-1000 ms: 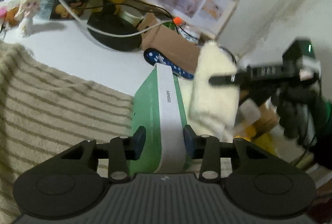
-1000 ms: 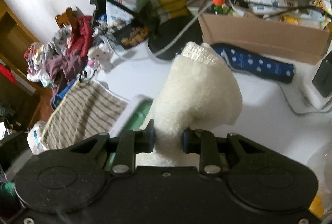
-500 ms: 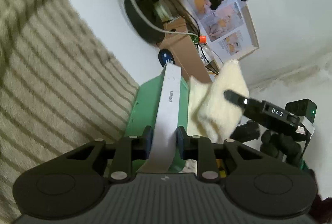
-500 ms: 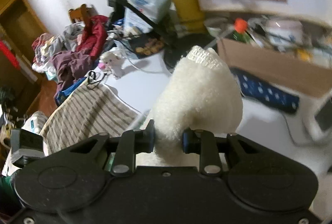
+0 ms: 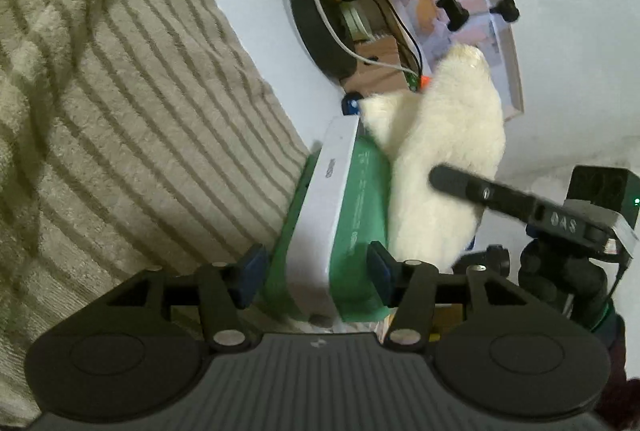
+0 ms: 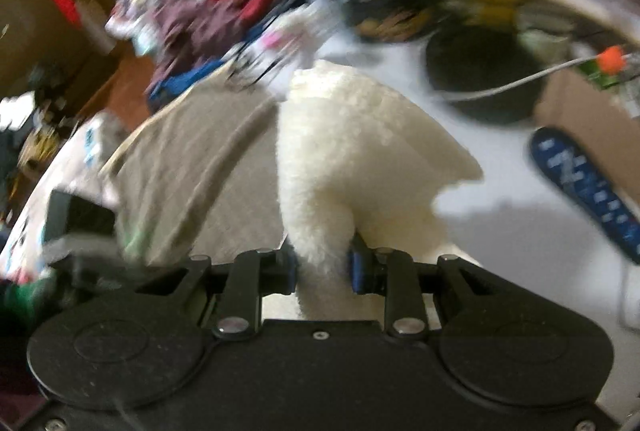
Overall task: Clean container
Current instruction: 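Wipe the container's strap side with the cloth in the right gripper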
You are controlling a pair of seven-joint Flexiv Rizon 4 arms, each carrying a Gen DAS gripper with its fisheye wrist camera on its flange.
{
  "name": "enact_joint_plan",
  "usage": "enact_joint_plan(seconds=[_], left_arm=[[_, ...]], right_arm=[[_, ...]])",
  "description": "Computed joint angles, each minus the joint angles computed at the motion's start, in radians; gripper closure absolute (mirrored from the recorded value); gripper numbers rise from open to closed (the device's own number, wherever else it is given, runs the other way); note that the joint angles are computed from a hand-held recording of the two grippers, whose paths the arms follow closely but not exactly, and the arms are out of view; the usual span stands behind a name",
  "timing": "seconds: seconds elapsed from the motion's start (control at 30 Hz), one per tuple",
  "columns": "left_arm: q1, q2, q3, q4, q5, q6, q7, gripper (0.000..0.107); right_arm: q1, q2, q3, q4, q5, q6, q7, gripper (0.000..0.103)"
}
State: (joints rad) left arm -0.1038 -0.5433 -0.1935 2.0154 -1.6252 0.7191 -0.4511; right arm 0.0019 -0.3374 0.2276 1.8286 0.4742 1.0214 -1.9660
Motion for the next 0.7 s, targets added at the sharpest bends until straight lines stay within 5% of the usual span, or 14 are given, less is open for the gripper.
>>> enact_joint_plan(seconds=[0.33,0.7], left_arm=[[-0.012,0.021,0.015,0.013,-0.023,0.07,0.064,0.053],[-0.046,0.063,0.024,0.028,-0.033,0.121,0.162,0.053]], right_arm=[[0.027,0.043,0.021,0.018,0.06,-0.143,-0.041,0.08],[0.058,0.033,-0.034,0.022,-0.014,-0.03,-0.013,0.081]])
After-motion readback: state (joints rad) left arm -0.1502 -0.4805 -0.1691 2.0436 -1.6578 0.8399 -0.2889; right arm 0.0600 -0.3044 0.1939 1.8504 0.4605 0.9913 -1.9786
